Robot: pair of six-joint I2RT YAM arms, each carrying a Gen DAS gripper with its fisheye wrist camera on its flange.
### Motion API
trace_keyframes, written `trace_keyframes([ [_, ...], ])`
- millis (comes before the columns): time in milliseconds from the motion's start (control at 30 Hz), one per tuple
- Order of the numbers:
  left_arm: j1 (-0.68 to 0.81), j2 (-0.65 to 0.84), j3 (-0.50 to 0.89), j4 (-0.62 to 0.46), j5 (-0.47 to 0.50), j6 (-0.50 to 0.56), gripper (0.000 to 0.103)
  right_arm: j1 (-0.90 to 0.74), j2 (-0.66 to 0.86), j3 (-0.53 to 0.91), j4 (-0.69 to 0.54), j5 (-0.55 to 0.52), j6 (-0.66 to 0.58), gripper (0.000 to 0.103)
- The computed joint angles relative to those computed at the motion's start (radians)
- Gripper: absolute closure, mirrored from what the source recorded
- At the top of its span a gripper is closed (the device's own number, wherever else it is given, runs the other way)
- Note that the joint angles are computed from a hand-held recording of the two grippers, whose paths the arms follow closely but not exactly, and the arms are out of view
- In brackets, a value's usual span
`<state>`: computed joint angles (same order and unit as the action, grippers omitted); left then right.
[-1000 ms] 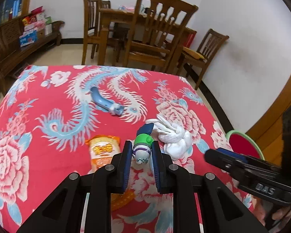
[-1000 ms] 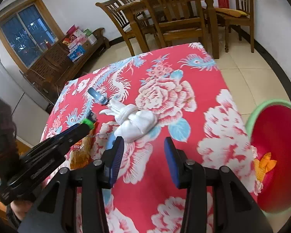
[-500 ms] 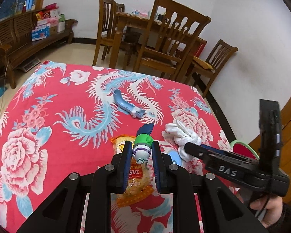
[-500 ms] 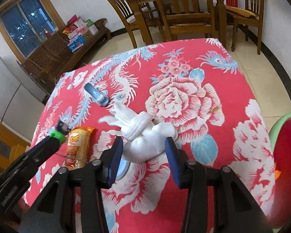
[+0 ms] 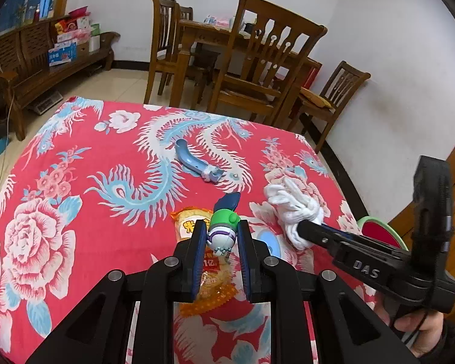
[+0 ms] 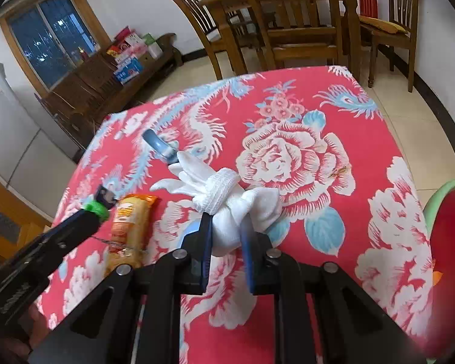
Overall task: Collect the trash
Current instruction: 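Grasp the white cloth glove with the right gripper while the left gripper holds the toy, then carry the toy and glove over the red bucket with both grippers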
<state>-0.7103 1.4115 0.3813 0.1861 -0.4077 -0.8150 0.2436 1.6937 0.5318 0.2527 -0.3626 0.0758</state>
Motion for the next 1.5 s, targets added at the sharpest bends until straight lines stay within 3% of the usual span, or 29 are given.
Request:
trace_keyframes([
  [300,-0.081,-0.013,0.032,-0.050,-0.035,-0.030,0.083,-0.103,-0.208,-0.125,-0.067,-0.087,-0.033,0.083],
  [733,-0.256,0.064,0.171,-0.123,-0.094,-0.062,0.083,-0.476,-0.482,-0.223,-0.318,-0.247,-0.240,0.083],
  [1067,-0.346,0.174,0.306,-0.148,-0.097,-0.048,0.083,-0.853,-0.402,-0.177,-0.441,-0.358,-0.454,0.082],
  [1500,-0.393,0.352,0.495,-0.158,-0.045,0.011,0.083,-1.105,-0.178,-0.084,-0.408,-0.349,-0.567,0.079],
])
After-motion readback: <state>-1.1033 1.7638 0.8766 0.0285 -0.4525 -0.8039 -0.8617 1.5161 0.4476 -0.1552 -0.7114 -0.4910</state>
